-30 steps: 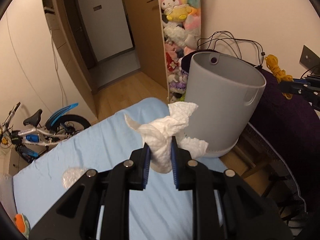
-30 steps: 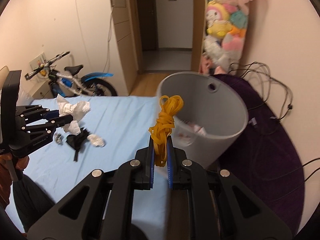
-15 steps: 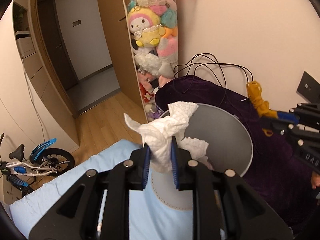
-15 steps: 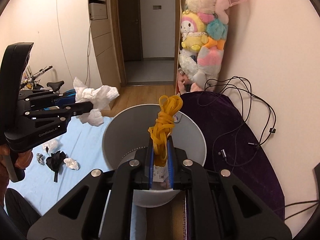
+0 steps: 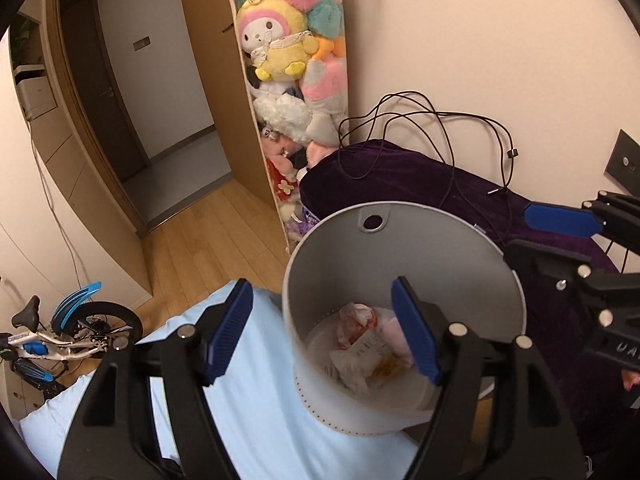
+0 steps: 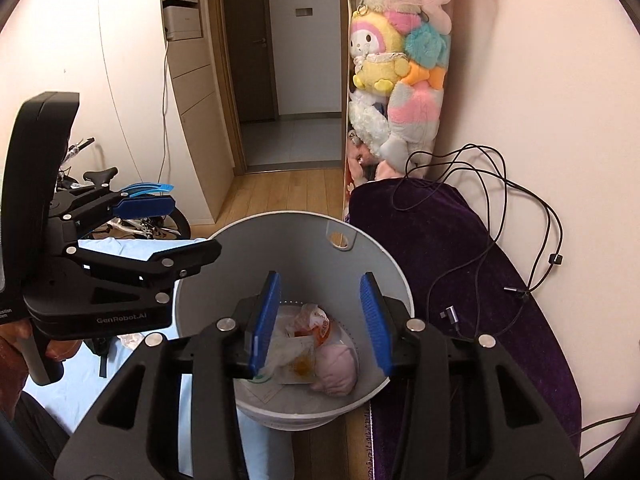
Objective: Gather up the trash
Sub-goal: 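Open both tools to drop the tissue and rubber band into the bin, then move both open tools back over the bed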
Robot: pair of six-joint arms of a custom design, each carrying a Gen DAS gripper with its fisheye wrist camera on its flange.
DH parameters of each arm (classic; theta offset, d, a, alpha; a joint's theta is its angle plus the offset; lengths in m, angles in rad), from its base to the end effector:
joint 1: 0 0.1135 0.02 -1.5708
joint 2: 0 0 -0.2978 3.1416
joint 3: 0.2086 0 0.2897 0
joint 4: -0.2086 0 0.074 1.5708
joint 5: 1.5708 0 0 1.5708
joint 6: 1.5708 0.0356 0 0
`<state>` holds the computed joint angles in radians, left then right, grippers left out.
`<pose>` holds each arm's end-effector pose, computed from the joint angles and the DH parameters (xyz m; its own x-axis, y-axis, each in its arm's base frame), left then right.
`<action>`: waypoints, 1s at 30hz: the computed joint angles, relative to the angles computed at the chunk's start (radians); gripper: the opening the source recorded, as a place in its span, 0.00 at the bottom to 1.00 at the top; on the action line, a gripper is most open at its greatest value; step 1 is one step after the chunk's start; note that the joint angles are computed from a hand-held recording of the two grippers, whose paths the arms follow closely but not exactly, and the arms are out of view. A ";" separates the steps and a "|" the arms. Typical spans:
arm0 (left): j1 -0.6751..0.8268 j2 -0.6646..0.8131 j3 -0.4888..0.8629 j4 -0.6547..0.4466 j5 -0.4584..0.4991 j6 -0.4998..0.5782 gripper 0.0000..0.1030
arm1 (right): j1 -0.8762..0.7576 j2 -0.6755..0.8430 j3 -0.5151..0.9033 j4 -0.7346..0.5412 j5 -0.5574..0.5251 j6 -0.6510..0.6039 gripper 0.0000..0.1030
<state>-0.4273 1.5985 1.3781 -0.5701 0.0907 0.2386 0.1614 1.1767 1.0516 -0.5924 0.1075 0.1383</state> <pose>0.3581 -0.1666 0.3300 -0.5172 0.4942 -0.6988 0.6102 0.7854 0.1037 0.2738 0.0407 0.3407 -0.6538 0.0324 -0.7560 0.0103 0.9994 0.0340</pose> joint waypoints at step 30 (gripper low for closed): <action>0.978 -0.289 -0.454 0.036 0.211 0.348 0.70 | 0.775 0.461 0.118 0.171 0.222 0.330 0.52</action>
<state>0.5510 1.3092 0.9244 -0.5337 0.3013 0.5865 0.9365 1.6381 1.1697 -0.4210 0.3291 0.4684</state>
